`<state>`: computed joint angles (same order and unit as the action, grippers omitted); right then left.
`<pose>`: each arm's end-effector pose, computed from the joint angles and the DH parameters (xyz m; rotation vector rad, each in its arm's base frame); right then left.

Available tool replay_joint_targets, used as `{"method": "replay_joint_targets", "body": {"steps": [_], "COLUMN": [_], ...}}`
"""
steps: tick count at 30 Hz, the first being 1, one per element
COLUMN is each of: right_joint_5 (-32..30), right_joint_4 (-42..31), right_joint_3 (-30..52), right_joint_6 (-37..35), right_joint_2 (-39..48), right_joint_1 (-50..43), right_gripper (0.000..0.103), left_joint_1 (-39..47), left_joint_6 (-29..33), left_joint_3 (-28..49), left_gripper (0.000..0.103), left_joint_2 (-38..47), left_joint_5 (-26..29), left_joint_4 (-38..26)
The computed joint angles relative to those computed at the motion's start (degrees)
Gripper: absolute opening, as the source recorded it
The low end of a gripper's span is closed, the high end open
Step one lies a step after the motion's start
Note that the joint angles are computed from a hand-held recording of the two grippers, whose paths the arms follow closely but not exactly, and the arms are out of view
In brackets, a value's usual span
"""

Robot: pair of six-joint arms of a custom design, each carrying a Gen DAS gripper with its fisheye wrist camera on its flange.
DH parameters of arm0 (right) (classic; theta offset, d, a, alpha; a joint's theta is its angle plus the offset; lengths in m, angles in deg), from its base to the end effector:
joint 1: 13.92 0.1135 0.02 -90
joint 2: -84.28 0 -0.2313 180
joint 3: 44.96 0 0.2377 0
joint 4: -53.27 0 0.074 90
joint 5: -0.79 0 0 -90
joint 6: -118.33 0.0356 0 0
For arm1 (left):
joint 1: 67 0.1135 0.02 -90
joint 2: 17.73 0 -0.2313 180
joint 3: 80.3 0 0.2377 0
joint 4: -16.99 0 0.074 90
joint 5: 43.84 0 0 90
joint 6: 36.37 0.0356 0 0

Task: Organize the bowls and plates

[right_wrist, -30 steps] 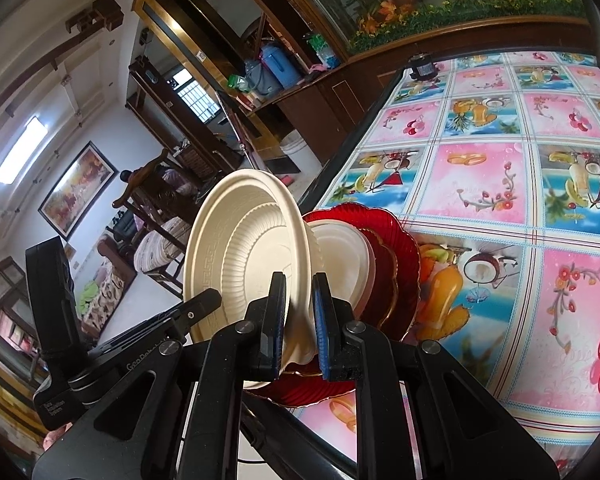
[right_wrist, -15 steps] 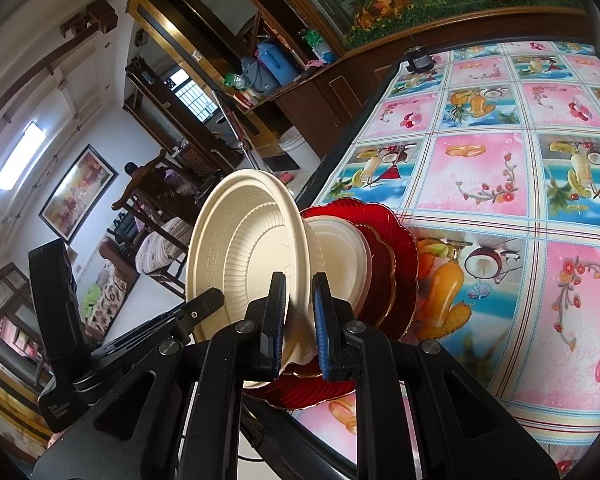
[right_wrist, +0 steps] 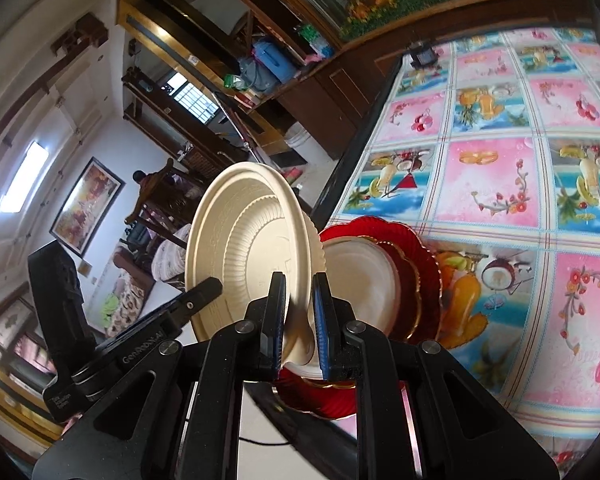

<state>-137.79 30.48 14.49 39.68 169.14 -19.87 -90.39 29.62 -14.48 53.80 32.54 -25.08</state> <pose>0.2803 -0.0024 0.1692 -0.0450 2.2856 1.0561 0.2385 -0.0940 0.2288 -0.1223 2.3738 -0.1088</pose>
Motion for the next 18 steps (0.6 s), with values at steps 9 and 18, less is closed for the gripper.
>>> {"method": "replay_joint_targets", "body": {"steps": [9, 18], "right_joint_5": [0.7, 3.74], "right_joint_4": [-1.14, -1.06], "right_joint_3": [2.38, 3.74], "right_joint_6": [0.59, 0.44], "right_joint_2": [8.92, 12.25], "right_joint_1": [2.11, 3.47], "right_gripper": [0.013, 0.013], "left_joint_1": [1.07, 1.1], "left_joint_6": [-0.43, -1.23], "left_joint_3": [-4.46, -5.16], "left_gripper": [0.014, 0.014], "left_joint_2": [1.22, 3.21], "left_joint_5": [1.39, 1.79], "left_joint_4": [1.87, 2.53]}}
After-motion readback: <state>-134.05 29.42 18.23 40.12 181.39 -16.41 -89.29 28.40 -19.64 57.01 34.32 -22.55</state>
